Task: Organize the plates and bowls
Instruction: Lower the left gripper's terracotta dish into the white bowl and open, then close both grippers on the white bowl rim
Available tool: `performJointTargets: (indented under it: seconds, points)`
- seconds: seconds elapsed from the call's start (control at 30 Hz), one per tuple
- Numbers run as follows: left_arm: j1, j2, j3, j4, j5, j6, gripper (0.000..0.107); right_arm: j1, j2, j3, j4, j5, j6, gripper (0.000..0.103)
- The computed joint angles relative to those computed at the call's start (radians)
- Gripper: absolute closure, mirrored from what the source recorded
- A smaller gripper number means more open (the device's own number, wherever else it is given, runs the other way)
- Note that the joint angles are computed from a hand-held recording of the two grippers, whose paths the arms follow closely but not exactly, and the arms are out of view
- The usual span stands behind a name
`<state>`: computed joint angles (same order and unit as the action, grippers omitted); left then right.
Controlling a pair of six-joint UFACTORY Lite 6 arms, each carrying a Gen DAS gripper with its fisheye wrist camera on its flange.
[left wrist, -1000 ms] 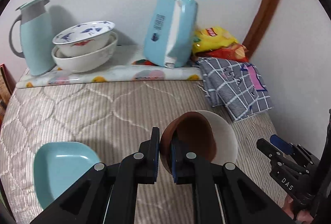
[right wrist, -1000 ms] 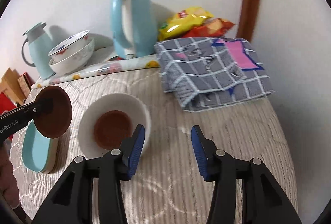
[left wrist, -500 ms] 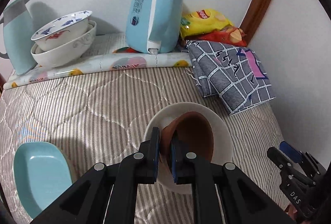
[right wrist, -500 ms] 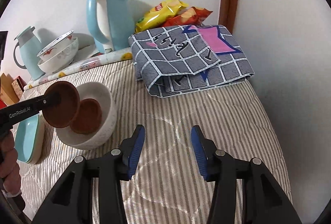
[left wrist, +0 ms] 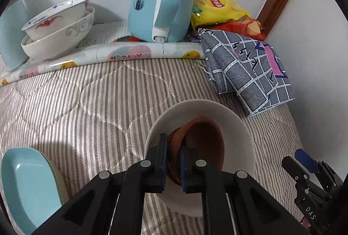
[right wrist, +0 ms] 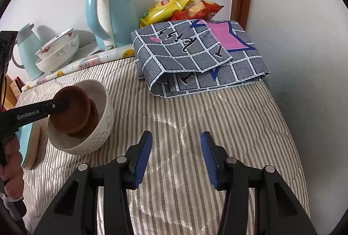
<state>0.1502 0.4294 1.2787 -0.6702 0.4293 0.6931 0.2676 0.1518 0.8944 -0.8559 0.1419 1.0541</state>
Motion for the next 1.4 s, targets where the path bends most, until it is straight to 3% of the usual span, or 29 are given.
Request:
performJointTargets:
  seconds: [0.3, 0.6, 0.73, 0.97, 1.23, 1.4]
  points:
    - [0.015, 0.029, 0.023, -0.057, 0.042, 0.053, 0.097, 0.026, -0.003, 0.018, -0.016, 0.008, 0.015, 0.057]
    - [0.009, 0.006, 0.009, 0.006, 0.05, 0.001, 0.094, 0.068, -0.01, 0.032, 0.037, 0.031, -0.029, 0.057]
    - [0.007, -0.047, -0.023, 0.016, 0.042, -0.005, 0.079, 0.087, -0.027, 0.031, 0.043, 0.046, -0.034, 0.057]
    - [0.02, -0.143, -0.071, 0.033, 0.043, -0.025, 0.079, 0.104, -0.062, 0.033, 0.137, 0.055, -0.122, 0.057]
    - [0.069, -0.196, -0.101, 0.103, 0.043, -0.095, 0.077, 0.139, -0.065, 0.069, 0.142, 0.077, -0.13, 0.046]
    - [0.098, -0.187, -0.102, 0.1, 0.049, -0.085, 0.077, 0.149, -0.009, 0.137, 0.287, 0.079, -0.266, 0.044]
